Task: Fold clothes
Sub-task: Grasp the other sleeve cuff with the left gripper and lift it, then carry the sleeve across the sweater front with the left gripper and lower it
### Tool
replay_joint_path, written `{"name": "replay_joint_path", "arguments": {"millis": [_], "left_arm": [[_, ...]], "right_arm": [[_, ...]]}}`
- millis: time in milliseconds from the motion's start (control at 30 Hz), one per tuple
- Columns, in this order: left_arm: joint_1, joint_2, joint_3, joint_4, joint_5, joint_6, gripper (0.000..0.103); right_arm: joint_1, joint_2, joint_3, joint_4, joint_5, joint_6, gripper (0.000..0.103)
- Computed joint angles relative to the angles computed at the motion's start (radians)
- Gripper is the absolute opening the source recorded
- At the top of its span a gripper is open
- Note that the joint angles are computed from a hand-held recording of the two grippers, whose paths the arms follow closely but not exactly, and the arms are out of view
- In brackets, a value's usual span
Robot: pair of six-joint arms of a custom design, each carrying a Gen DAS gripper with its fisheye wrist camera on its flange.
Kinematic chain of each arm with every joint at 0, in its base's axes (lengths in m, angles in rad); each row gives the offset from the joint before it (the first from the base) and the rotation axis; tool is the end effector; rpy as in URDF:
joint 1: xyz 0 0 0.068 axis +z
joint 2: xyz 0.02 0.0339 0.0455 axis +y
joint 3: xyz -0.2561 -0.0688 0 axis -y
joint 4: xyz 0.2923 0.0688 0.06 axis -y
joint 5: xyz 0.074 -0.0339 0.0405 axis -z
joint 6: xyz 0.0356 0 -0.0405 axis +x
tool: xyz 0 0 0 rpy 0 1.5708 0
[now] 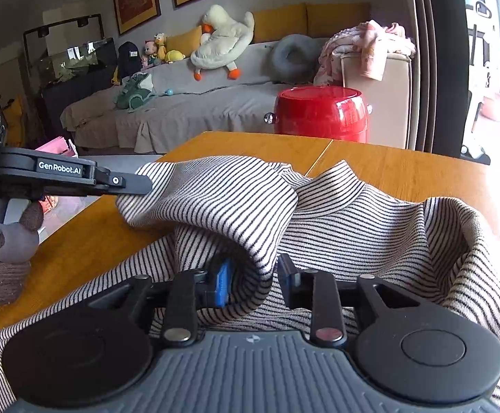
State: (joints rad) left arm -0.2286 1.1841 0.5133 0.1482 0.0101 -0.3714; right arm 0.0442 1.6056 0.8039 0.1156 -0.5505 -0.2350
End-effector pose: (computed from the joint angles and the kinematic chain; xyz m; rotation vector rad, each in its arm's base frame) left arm 0.2772 -0.0649 0.1613 -0.1447 2.1103 -0.3715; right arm 0.3549 0.0343 0.1350 -0.5885 2.1052 0.5114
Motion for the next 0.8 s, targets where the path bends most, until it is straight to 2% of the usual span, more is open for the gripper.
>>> {"name": "replay_joint_path", "arguments": {"millis": [33,167,233,400,533,600,733,800], "left_arm": [[-0.005,-0.032,-0.003,-0.013,-0.019,0.016,0.006],[-0.016,-0.189,-0.022,-0.072,-0.097,0.126,0.006],[-0.012,-0.266,-0.018,-0.107,-0.134,0.19,0.006],[0.024,-0.408,0.017,-0.181,-0.202,0.283,0.004],[0.047,-0.47,0.055,-0.217,-0.242,0.332,0.003],[0.064,-0.49,0.074,-0.255,-0.215,0.319,0.003],[0.096,-0.5,0.063,-0.35,-0.08,0.231,0.005],[0.109,-0.471,0.042,-0.391,-0.011,0.172,0.007]], "right_arm": [[0.0,-0.019,-0.016,0.013,0.005,0.001,0.042],[-0.036,-0.117,-0.071,0.008,-0.049,0.03,0.048],[-0.066,-0.174,-0.099,-0.001,-0.084,0.045,0.056],[-0.136,-0.291,-0.162,-0.064,-0.123,0.015,0.058],[-0.148,-0.348,-0.212,-0.116,-0.087,-0.069,0.059],[-0.151,-0.366,-0.229,-0.131,-0.073,-0.096,0.058],[-0.13,-0.417,-0.251,-0.125,-0.067,-0.084,0.058],[-0.067,-0.457,-0.269,-0.077,-0.006,-0.112,0.057]]}}
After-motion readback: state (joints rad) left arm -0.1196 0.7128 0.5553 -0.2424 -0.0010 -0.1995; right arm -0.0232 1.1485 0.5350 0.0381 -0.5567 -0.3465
